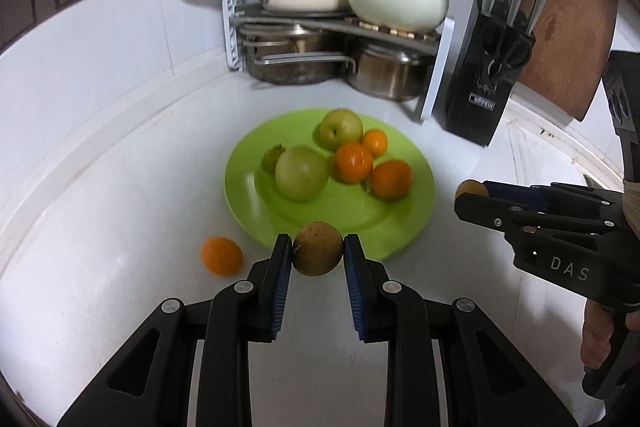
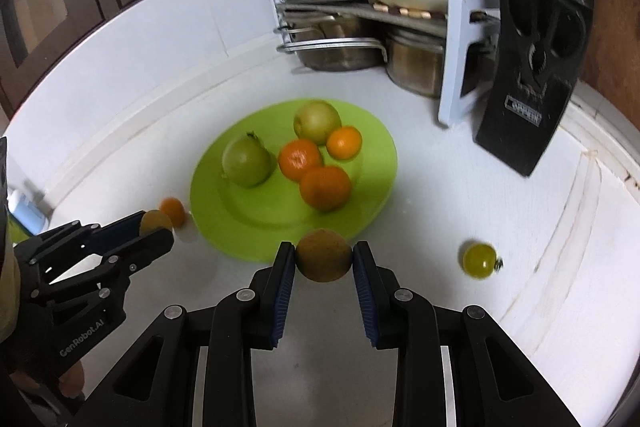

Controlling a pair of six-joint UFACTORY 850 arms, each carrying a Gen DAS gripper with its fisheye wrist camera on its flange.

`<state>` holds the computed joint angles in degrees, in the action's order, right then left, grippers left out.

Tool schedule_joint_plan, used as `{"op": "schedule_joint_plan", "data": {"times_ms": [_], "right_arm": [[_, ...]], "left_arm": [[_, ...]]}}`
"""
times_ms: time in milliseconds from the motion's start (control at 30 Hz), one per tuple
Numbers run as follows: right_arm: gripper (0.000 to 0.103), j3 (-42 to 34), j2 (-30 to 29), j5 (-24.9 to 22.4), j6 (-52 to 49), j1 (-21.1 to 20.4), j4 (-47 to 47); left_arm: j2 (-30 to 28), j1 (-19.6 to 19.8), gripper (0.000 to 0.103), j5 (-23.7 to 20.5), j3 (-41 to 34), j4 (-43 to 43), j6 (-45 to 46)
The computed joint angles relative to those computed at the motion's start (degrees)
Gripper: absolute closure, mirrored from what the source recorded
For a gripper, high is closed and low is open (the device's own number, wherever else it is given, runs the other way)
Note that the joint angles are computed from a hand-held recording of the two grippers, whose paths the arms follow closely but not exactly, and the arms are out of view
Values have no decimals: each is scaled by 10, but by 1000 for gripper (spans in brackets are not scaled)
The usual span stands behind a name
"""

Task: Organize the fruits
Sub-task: 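Lower the brown fruit onto the plate with the left tool while the right releases its orange there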

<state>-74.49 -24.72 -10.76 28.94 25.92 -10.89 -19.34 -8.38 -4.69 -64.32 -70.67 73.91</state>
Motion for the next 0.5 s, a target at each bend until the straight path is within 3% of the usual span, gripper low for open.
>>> {"op": "schedule_joint_plan", "data": {"times_ms": [233,500], "right_arm": [[72,-45,-23,4,-98,-6,79],[72,-101,-60,-13,-135,-11,111]], "left_arm": [[-10,0,76,6,-29,-76,88],[-45,5,76,-6,-87,28,-2]]}}
